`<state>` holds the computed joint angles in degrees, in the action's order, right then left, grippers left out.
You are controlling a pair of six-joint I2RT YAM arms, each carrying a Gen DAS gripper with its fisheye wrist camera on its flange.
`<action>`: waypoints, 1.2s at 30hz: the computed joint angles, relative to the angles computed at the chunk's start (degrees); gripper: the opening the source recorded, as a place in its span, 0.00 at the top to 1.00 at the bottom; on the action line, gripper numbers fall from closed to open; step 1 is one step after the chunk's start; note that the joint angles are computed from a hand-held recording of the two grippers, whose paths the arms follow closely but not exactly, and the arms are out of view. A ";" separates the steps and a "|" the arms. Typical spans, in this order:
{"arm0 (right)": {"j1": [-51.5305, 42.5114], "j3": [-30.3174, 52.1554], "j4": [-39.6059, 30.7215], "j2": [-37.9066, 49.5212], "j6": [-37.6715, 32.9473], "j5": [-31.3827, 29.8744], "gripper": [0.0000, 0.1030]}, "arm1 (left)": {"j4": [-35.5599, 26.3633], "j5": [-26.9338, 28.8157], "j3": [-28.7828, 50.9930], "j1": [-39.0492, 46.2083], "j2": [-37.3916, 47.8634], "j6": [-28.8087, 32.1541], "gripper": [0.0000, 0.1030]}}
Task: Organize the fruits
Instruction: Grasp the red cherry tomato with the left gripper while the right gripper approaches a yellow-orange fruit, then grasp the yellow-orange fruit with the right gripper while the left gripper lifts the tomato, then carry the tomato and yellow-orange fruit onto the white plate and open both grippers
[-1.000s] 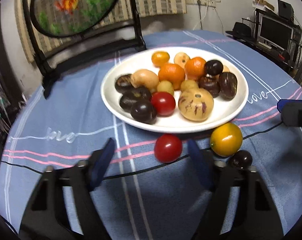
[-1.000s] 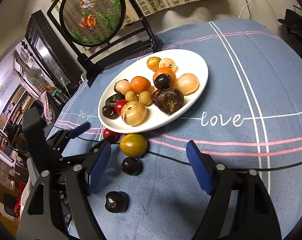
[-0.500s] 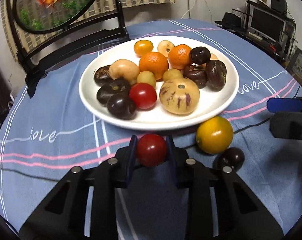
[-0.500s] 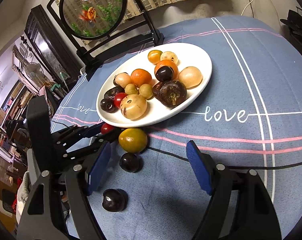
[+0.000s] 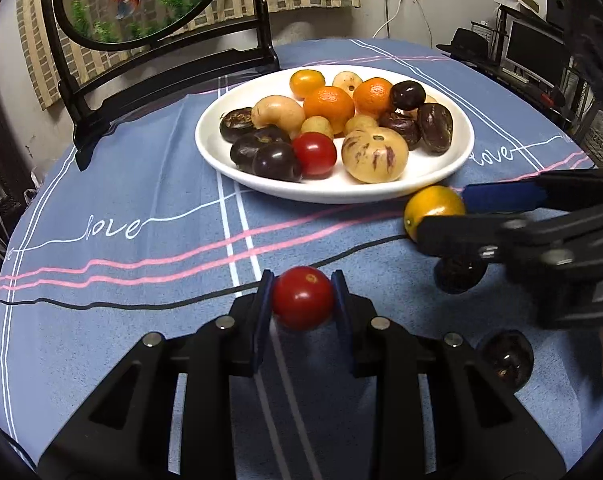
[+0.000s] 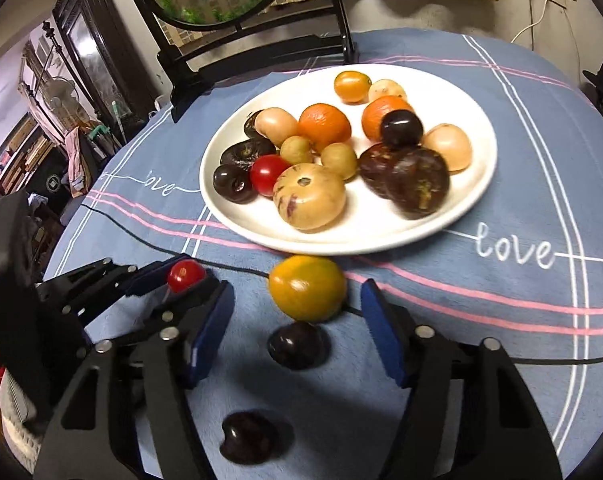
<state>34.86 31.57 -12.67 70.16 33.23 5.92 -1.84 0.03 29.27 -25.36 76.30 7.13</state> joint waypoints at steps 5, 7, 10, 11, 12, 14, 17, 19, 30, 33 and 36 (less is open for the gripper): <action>-1.74 -1.15 4.01 3.68 0.72 -1.08 0.57 | -0.77 0.79 0.94 0.67 1.33 -0.55 0.71; -1.90 -1.68 4.56 3.19 0.60 -1.26 0.58 | -0.81 0.74 0.95 0.64 1.34 -0.55 0.71; -0.37 -2.67 4.84 1.97 1.16 1.65 0.58 | -0.76 0.32 0.88 0.35 1.23 -0.71 0.71; 0.17 -3.05 4.42 0.99 1.22 2.64 0.58 | -0.74 0.28 0.84 0.32 1.12 -0.85 0.71; 0.15 -3.60 4.26 -0.37 1.37 2.43 0.58 | -0.68 0.32 0.81 0.34 1.07 -0.90 0.71; -0.28 -4.97 3.20 -4.79 1.71 1.20 0.58 | -0.64 0.72 0.46 0.38 0.17 -1.25 0.71; 0.17 -5.84 -0.48 -12.09 1.86 2.48 0.58 | -0.72 0.86 -0.54 0.28 -2.63 -1.72 0.71; 0.07 -6.67 -4.08 -19.41 2.35 3.51 0.58 | -1.28 0.59 -1.12 0.22 -5.50 -2.25 0.71; -13.33 -0.39 -15.52 -35.53 -3.75 1.56 0.58 | -8.93 -2.06 12.43 -1.22 -7.33 -5.78 0.71; -16.68 2.65 -10.72 -27.47 -6.59 -0.61 0.58 | -8.01 -3.34 19.78 -2.54 0.16 -8.07 0.71; -19.55 3.57 -3.74 -18.49 -7.27 -3.62 0.58 | -6.44 -4.32 24.50 -3.06 7.26 -9.66 0.71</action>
